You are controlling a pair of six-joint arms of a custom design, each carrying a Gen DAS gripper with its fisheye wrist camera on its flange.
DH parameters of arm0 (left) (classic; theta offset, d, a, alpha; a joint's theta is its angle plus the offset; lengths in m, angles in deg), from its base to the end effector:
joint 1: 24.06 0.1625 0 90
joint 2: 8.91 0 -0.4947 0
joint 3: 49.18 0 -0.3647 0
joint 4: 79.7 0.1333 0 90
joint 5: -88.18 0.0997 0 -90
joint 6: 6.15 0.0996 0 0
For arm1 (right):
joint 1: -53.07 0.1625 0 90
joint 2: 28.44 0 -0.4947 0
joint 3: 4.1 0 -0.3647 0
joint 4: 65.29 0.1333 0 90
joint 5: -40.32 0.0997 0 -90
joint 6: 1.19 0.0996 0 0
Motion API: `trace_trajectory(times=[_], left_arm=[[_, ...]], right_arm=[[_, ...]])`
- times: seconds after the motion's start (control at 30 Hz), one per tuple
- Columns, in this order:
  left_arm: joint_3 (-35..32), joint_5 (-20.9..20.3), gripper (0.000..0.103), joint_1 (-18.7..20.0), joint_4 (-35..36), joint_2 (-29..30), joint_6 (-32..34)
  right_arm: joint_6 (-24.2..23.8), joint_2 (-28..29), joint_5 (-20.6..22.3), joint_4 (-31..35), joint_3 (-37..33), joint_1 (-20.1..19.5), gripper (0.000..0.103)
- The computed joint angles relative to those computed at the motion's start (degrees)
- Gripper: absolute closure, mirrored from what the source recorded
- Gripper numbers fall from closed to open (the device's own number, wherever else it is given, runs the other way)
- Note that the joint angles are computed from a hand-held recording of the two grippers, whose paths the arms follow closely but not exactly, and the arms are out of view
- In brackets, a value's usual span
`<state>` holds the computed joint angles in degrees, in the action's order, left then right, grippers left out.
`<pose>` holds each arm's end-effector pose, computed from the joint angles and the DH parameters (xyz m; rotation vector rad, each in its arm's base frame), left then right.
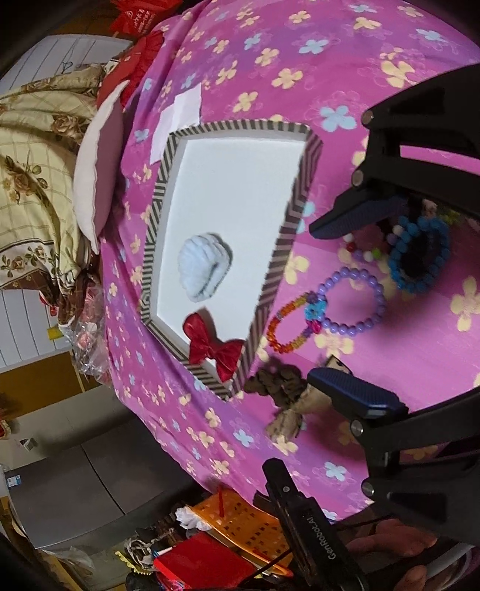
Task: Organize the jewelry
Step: 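Grasp the tan ribbon bow and brown scrunchie with the left tool while the right tool grasps the purple bracelet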
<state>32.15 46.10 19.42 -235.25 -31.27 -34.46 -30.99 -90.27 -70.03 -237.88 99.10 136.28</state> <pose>-0.4032 -0.6680 -0.0167 0.3237 2.4129 -0.7682 0.0219 -0.6509 0.3530 0.3317 -2.4716 0.7482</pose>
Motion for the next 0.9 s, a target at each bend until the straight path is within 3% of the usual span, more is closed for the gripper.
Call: trace_trajectory(times=[0.27,0.5,0.9], left_arm=[[2.63,0.84,0.046,-0.9,-1.63,-0.84,-0.56],[4.55,0.74,0.046,-1.05,-2.23,-1.73,-1.23],[8.1,-4.86,0.046,1.83,-2.84,-5.34,-8.58]], right_arm=[[0.55,-1.34,1.14,0.82,1.65,-0.36,0.028],[-2.28,-2.35,3.29,-3.55,4.78,-0.8,0.028],[-2.67,-2.79,3.24,-2.84,6.22,-2.0,0.028]])
